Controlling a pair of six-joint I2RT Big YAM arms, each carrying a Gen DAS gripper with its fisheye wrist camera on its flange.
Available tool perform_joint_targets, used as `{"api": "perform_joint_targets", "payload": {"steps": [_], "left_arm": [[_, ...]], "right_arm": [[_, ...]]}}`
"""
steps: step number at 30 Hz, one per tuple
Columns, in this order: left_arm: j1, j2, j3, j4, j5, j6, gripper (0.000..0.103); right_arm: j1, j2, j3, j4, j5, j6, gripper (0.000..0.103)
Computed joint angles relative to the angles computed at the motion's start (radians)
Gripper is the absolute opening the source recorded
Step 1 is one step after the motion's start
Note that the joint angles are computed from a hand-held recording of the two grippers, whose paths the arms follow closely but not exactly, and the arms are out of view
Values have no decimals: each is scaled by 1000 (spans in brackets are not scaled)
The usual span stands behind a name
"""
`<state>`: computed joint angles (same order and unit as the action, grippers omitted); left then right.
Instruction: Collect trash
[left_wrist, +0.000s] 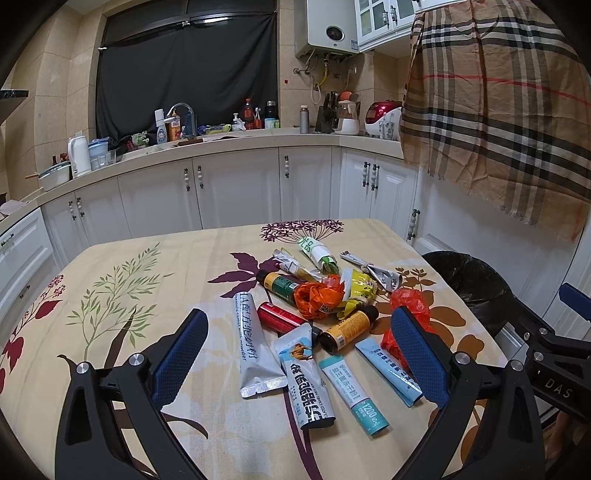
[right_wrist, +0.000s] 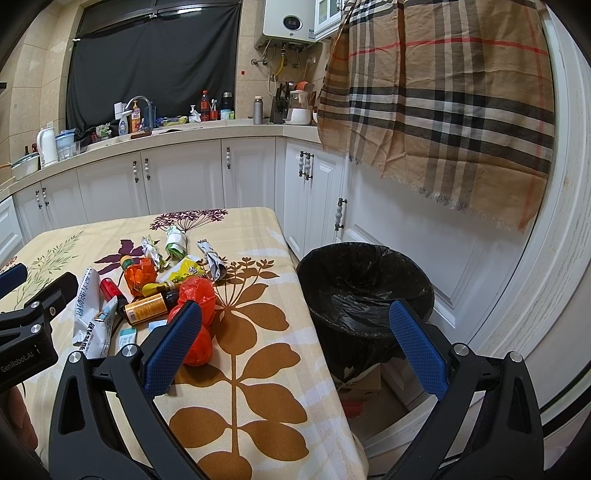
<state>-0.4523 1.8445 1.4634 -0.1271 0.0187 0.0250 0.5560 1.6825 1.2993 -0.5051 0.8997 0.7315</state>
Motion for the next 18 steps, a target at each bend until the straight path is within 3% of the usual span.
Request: {"api": "perform_joint_targets", "payload": {"steps": [18], "left_arm": [[4, 14, 9, -1, 4, -1, 97]], "right_arm": [[1, 2, 2, -2, 0, 2, 99]]}}
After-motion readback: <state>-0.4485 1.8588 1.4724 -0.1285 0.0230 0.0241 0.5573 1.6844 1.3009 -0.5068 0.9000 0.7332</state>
